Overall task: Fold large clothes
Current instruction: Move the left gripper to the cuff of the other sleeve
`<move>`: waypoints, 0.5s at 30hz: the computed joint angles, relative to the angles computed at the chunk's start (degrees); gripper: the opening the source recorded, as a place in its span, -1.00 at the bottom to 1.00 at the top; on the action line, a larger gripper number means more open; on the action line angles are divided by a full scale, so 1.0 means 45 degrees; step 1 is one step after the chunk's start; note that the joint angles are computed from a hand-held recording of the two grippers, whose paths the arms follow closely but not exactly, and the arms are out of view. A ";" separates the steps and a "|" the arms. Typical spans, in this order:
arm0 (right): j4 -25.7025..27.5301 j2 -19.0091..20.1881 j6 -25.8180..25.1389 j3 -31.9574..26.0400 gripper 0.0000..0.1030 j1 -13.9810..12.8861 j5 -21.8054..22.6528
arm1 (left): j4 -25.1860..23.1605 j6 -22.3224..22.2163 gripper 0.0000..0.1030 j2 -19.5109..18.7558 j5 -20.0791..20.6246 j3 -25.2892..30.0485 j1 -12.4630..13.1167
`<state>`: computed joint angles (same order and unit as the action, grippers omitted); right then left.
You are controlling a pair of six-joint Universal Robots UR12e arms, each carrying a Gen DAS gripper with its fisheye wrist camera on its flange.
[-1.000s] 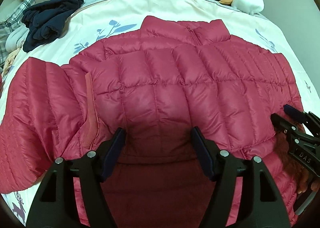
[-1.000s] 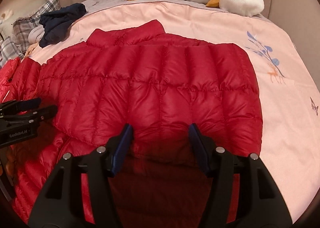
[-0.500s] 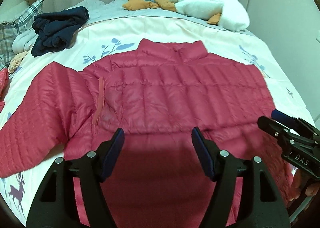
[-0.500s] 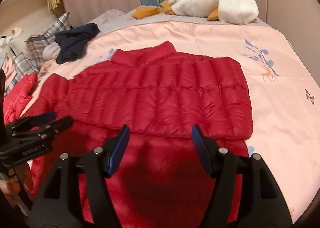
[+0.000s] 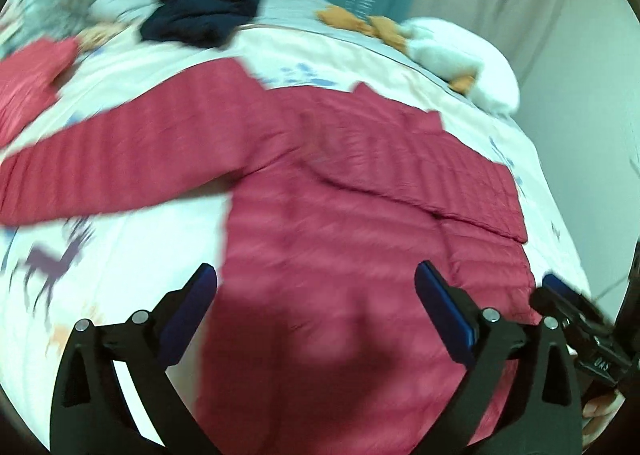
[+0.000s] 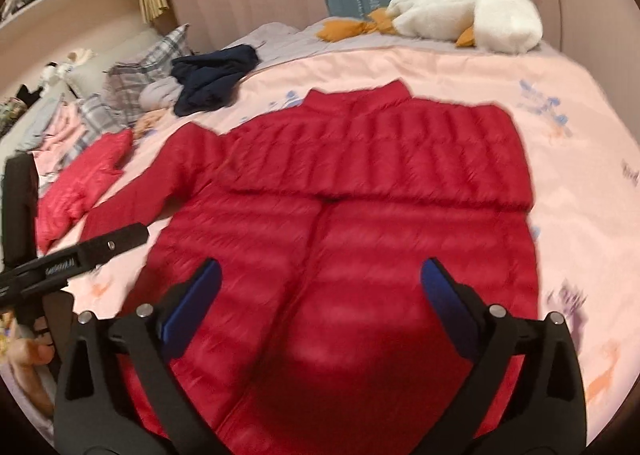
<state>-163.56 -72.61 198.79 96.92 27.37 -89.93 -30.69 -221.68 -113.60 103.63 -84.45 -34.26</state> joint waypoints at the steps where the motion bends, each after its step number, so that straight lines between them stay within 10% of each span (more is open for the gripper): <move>1: -0.0047 -0.0063 0.0180 0.0121 0.96 0.0022 0.0094 | 0.0179 -0.0441 0.93 0.0246 0.0012 -0.0406 0.0066; 8: -0.1301 -0.0668 0.2230 0.1428 0.96 0.0035 0.1012 | 0.2496 -0.4910 0.97 0.2178 -0.0247 -0.3707 0.0800; 15: -0.1346 -0.0844 0.2608 0.1463 0.96 0.0122 0.0764 | 0.4271 -0.7391 0.97 0.3056 0.0143 -0.5460 0.1340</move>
<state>-169.61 -76.41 210.52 103.50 27.92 -86.49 -11.47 -254.94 -99.85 104.27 -109.01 -28.23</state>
